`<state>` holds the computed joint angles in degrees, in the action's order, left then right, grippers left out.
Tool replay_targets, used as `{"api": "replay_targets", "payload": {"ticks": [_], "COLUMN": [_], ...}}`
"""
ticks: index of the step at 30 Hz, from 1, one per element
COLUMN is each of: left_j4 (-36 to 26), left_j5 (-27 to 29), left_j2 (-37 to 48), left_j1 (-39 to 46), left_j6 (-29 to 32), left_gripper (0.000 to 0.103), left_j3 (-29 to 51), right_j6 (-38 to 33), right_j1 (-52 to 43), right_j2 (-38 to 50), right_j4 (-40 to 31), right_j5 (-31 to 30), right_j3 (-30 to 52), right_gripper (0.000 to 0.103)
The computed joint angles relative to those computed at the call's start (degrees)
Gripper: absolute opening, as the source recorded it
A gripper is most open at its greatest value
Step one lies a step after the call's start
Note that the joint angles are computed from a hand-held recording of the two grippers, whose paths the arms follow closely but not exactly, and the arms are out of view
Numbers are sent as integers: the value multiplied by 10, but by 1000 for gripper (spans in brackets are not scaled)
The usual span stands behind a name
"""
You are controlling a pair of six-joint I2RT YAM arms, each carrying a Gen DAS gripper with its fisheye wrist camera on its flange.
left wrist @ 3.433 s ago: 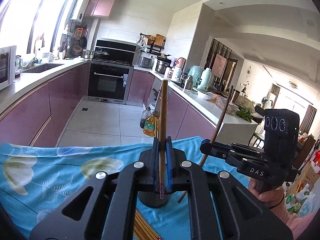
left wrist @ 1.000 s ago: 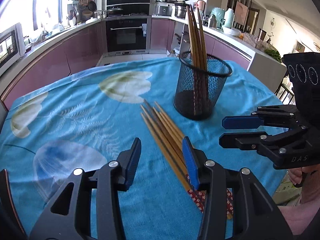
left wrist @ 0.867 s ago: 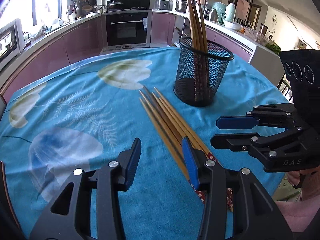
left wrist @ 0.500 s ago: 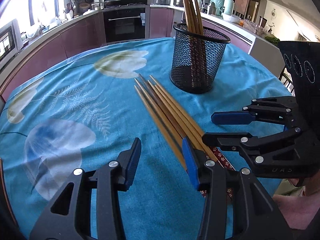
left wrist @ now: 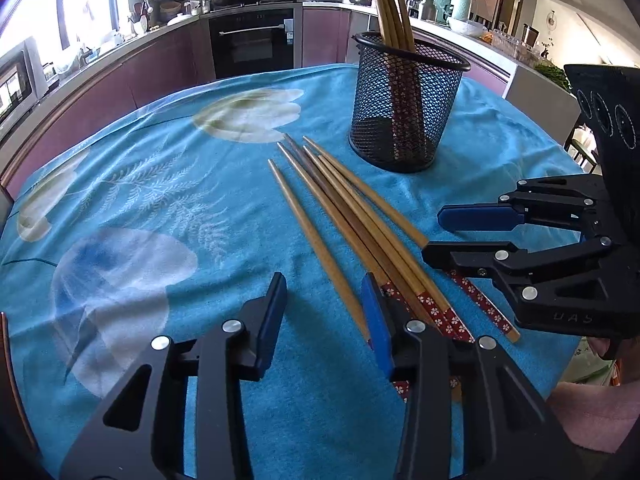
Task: Organize utensils
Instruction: 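Close the left tool on a chopstick while the right tool grasps another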
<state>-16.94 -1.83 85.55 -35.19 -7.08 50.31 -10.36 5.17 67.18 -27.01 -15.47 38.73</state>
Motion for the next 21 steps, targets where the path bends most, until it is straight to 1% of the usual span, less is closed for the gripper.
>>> {"api": "replay_targets", "payload": {"ticks": [5,8,13,15,18,21], "left_j4": [-3,0,0,3,6,10], "left_j5": [4,10,11,15,21,26], "left_j2": [13,24,36,35,32,23], "left_j1": [10,16,25,30,35,38], "left_j6": [0,-2,-14,-22,-34,-40], "left_gripper": [39,37,24,16,13,8], "left_j3": [13,21,33,31,27,20], "right_j6": [13,21,32,38,44,46], "right_j1": [17,27,21,10,-8,-28], "right_j2": [23,46,59,59,56,43], "right_j4": [18,36,46,47,46,44], "right_j5": [20,32,30,17,-2,-26], "right_j3": [10,21,29,28,25,18], "right_gripper": [29,27,16,8,6,6]}}
